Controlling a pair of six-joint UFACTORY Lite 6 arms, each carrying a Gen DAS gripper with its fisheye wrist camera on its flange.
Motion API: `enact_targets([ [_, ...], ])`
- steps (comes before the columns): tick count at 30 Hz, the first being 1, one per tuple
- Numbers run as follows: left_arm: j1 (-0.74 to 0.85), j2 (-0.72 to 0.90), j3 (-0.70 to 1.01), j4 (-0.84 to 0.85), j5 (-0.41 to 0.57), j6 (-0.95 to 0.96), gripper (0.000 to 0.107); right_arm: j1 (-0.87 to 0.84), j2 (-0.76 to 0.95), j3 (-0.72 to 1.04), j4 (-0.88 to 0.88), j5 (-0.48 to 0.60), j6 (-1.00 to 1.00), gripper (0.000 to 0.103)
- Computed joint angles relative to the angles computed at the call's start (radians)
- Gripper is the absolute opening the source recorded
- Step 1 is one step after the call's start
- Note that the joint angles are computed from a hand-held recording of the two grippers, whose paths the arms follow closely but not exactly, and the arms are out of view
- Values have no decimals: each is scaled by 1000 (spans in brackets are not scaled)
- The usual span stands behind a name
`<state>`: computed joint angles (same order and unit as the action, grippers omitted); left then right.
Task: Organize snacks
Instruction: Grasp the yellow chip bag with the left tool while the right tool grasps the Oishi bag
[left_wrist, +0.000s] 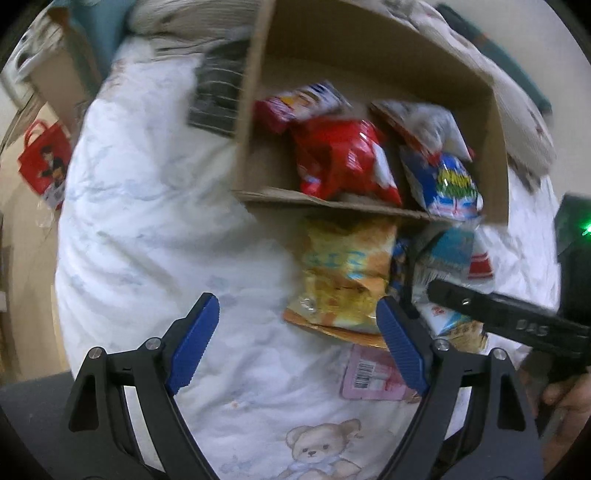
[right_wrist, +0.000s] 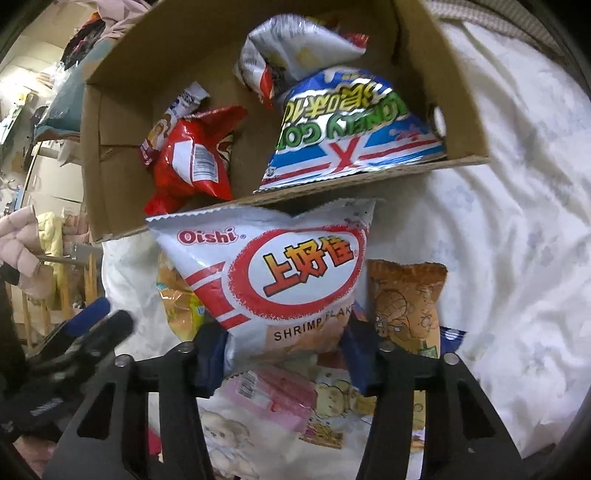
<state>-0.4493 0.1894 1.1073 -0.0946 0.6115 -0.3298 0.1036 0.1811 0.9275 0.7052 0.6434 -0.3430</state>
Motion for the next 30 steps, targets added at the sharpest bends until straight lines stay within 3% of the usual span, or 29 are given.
enact_targets([
  [9, -57, 128, 69, -1, -56, 2, 85, -92, -195, -120, 65, 49, -88, 50],
  [18, -19, 260, 145, -73, -76, 74, 83, -91, -207, -116, 85, 54, -105, 50],
  [19, -19, 270, 149, -78, -78, 76, 80, -87, -204, -116, 86, 50, -101, 50],
  [20, -27, 291, 161, -91, -85, 78, 66, -87, -203, -119, 82, 49, -97, 50],
  [22, -28, 308, 169, -106, -82, 96, 60, -88, -213, -128, 71, 48, -89, 50],
  [23, -35, 305, 166, -80, -90, 74, 50, -87, -212, -127, 69, 47, -87, 50],
  [30, -54, 251, 131, 54, -76, -67, 42, -75, -228, -130, 53, 36, -71, 50],
])
